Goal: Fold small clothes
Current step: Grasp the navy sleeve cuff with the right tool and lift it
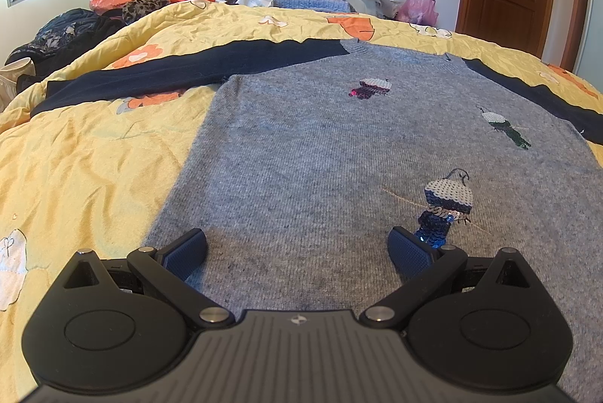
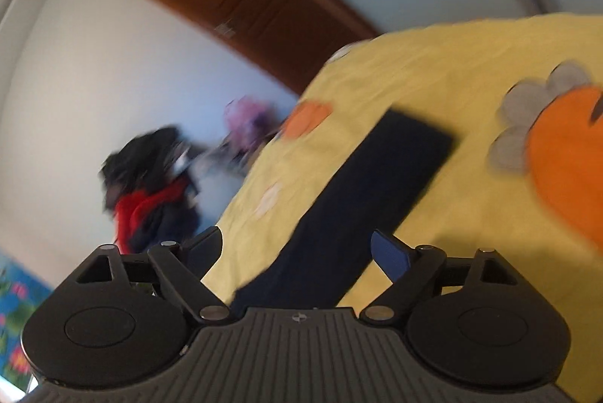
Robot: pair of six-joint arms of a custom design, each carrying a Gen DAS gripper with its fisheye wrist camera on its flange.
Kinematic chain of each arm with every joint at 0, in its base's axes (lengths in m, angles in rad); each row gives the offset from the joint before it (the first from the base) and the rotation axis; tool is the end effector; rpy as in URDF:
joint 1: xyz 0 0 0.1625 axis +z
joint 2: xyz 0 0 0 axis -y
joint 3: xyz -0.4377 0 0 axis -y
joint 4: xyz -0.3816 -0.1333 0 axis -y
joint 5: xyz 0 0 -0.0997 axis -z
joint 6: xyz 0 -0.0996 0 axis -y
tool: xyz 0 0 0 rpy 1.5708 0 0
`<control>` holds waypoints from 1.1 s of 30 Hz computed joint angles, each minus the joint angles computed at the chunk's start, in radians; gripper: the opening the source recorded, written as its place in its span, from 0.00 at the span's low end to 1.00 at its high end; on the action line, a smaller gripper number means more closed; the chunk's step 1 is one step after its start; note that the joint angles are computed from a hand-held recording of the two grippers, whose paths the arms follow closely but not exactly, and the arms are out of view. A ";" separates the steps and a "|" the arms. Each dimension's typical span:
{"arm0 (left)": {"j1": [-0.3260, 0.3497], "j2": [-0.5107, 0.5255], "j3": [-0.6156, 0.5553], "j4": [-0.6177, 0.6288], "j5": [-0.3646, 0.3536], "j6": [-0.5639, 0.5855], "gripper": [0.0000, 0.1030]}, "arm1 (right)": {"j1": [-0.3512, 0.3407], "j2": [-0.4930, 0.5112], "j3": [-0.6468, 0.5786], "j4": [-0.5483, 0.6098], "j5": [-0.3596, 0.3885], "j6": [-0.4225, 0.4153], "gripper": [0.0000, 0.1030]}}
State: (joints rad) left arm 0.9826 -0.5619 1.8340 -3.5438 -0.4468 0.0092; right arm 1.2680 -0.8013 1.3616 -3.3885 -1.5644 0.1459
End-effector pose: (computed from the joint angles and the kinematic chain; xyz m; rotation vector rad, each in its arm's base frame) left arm -0.1399 -0.6119 0.0624 0.1496 2.0608 -1.0674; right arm -0.0968 -0.7589 0.3382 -0.5445 -2.4121 1.7932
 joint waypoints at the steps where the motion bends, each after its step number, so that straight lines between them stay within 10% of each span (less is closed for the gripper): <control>1: 0.001 0.000 0.000 -0.001 -0.001 0.002 1.00 | -0.003 0.013 -0.034 0.022 -0.027 0.012 0.82; 15: 0.000 0.000 0.001 0.000 -0.001 0.000 1.00 | -0.007 0.208 -0.337 0.084 -0.155 -0.010 0.75; 17: 0.000 0.000 0.000 -0.001 -0.001 0.001 1.00 | -0.002 0.236 -0.399 0.103 -0.185 -0.046 0.59; 19: 0.001 0.000 0.000 -0.001 -0.001 0.001 1.00 | 0.003 0.238 -0.436 0.174 -0.236 -0.067 0.16; 22: 0.001 0.000 0.000 -0.001 -0.002 0.001 1.00 | 0.011 0.239 -0.422 0.091 -0.207 -0.072 0.16; 27: 0.001 0.000 0.000 -0.002 -0.001 0.001 1.00 | 0.084 0.244 -0.341 -0.044 -0.095 -0.307 0.16; 33: 0.001 0.000 0.000 -0.002 -0.002 0.002 1.00 | 0.177 0.324 -0.356 0.138 0.037 -0.468 0.16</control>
State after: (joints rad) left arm 0.9836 -0.5620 1.8340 -3.5459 -0.4489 0.0108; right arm 1.4453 -0.4774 1.0053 -3.2508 -1.5273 -0.3223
